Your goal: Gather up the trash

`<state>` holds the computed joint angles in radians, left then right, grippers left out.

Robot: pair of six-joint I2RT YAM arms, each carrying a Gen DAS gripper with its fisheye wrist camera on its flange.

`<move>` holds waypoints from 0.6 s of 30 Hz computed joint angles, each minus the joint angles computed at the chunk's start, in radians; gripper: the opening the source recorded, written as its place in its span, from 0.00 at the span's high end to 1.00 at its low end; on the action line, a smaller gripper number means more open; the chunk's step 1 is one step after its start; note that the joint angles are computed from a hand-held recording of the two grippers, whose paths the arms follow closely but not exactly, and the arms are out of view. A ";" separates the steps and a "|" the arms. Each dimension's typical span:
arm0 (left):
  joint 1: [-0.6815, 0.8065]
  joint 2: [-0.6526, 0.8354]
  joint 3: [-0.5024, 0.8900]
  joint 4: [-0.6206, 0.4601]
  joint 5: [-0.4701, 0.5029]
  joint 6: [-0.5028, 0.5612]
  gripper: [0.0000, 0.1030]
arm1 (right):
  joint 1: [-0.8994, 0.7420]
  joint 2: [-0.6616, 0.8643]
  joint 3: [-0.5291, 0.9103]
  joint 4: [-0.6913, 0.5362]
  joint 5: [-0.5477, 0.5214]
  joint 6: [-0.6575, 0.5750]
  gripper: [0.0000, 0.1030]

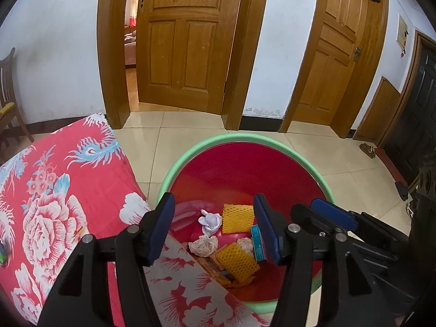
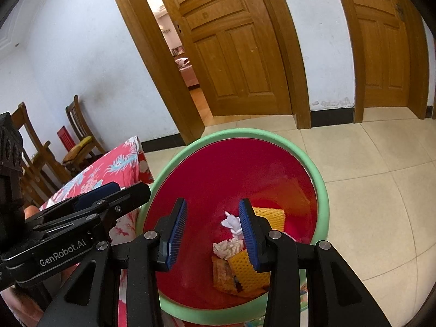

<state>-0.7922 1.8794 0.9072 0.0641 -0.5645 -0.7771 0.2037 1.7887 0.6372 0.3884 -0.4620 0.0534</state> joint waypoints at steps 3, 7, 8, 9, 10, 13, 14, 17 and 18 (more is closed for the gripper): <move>0.000 0.000 0.000 0.000 0.000 0.000 0.42 | 0.000 -0.003 -0.002 0.000 0.002 0.000 0.61; 0.004 0.003 0.000 0.000 0.000 0.001 0.42 | 0.000 -0.001 -0.001 -0.002 0.002 -0.001 0.61; 0.004 0.003 0.000 0.000 0.000 0.001 0.42 | -0.001 -0.001 -0.001 -0.003 0.000 -0.001 0.61; 0.004 0.003 0.000 0.000 0.002 0.002 0.42 | -0.001 -0.001 -0.001 -0.003 0.000 -0.001 0.61; 0.004 0.003 0.001 -0.001 0.001 0.001 0.42 | 0.000 -0.001 -0.002 -0.001 0.004 -0.001 0.61; 0.004 0.003 0.000 -0.002 0.003 -0.001 0.42 | 0.003 0.003 0.001 0.000 0.011 0.000 0.61; 0.005 0.003 -0.001 -0.002 0.004 -0.002 0.42 | 0.004 0.004 0.001 -0.001 0.015 0.000 0.61; 0.007 0.002 -0.005 0.000 0.006 -0.003 0.42 | 0.010 0.006 0.007 -0.006 0.024 0.002 0.61; 0.007 0.003 -0.004 -0.001 0.006 -0.003 0.41 | 0.011 0.006 0.007 -0.005 0.029 0.003 0.61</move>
